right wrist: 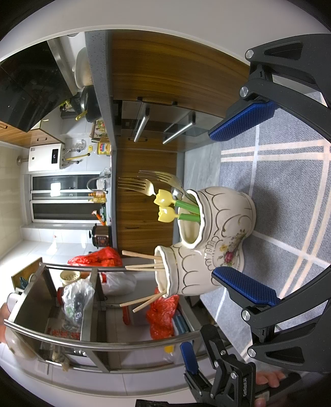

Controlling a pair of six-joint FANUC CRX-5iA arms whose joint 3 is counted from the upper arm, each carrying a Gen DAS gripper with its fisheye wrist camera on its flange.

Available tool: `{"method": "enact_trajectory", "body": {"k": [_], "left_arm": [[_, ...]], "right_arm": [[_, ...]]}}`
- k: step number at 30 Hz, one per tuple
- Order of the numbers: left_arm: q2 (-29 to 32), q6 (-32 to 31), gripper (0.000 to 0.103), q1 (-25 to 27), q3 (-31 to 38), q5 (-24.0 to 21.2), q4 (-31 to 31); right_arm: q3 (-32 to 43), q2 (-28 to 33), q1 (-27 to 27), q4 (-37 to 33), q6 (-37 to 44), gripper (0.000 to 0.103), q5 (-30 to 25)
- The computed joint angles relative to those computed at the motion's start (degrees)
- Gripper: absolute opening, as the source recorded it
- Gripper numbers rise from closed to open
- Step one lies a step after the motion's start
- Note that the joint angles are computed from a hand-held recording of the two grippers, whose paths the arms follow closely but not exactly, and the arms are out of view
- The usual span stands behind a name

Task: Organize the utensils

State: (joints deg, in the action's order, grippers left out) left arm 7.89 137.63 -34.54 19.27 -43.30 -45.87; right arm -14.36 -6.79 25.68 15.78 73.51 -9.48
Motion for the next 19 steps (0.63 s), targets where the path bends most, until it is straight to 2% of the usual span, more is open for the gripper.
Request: {"method": "enact_trajectory", "body": {"k": [19], "left_arm": [[0.62,0.29,0.098,0.02,0.8,-1.38,0.17]], "right_arm": [[0.04,0.07,0.01,0.12,-0.12,0.098,-0.02]]}}
